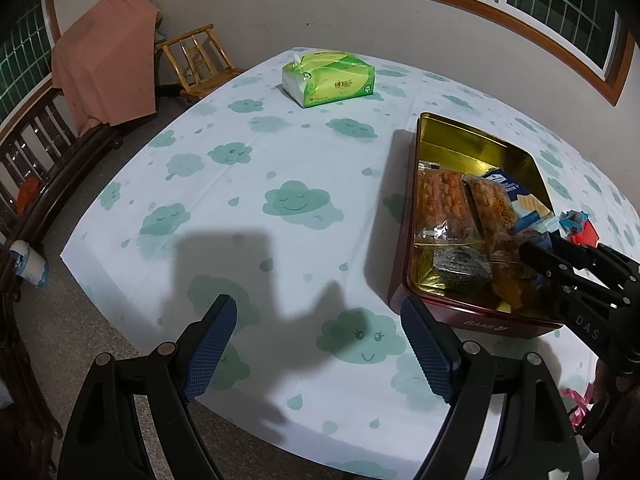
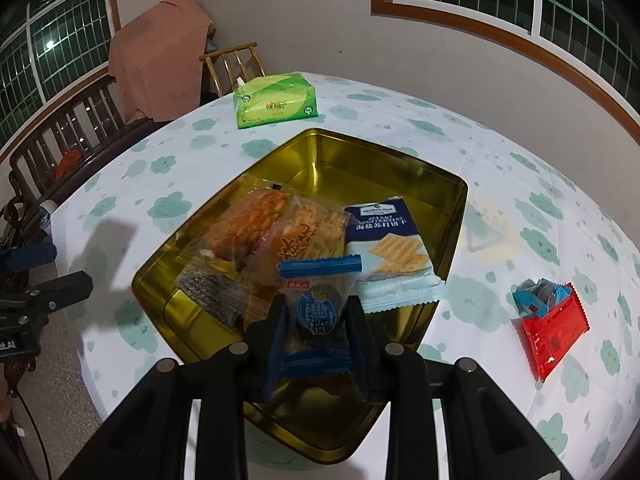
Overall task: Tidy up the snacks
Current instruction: 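Carry the blue-wrapped candy into the tin and open the right tool, then grasp the red wrapped bar with the right tool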
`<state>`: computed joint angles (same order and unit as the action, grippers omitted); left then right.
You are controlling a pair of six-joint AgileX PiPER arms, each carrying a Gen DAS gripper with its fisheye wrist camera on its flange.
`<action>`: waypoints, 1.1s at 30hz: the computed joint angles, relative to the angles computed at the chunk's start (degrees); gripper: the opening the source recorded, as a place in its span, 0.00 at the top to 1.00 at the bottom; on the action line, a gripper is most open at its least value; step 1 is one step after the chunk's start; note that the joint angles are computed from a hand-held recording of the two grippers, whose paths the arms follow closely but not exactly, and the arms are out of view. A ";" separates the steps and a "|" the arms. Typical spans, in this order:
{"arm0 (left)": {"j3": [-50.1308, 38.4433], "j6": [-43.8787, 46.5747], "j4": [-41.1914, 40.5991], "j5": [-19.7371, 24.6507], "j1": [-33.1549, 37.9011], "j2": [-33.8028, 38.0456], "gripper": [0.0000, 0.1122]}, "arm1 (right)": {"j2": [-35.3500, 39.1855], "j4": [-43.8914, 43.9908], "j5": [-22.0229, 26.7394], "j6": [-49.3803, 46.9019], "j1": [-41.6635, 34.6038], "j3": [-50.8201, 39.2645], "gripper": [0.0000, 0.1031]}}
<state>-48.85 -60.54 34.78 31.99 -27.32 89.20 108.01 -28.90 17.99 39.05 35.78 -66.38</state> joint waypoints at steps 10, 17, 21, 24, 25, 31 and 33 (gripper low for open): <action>-1.92 -0.31 0.01 0.49 -2.17 1.06 0.28 | -7.31 -5.10 -3.29 7.33 -1.61 5.88 0.55; -3.10 -0.60 0.52 0.26 -3.62 1.70 0.28 | -11.64 -13.36 -0.59 17.63 -8.86 10.14 0.52; -3.39 -0.22 0.18 -0.35 -3.60 1.90 0.28 | -10.27 -9.81 1.75 16.06 -16.60 10.08 0.52; -3.41 -0.38 0.22 -0.74 -3.52 2.09 0.28 | -8.29 -8.41 3.63 15.10 -20.66 8.73 0.52; -3.43 -0.37 0.16 -0.90 -3.39 2.23 0.28 | -7.73 -5.95 3.55 12.50 -22.13 8.20 0.52; -3.40 0.54 -1.13 -1.95 -2.06 3.38 0.28 | -2.39 4.49 5.99 4.90 -26.03 2.24 0.52; -3.27 1.11 -1.55 -2.32 -1.53 3.69 0.28 | -0.38 6.87 7.33 3.33 -26.72 -0.28 0.52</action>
<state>-52.12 -59.43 33.23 29.67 -28.85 92.89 107.63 -22.03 25.32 42.38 9.05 -66.66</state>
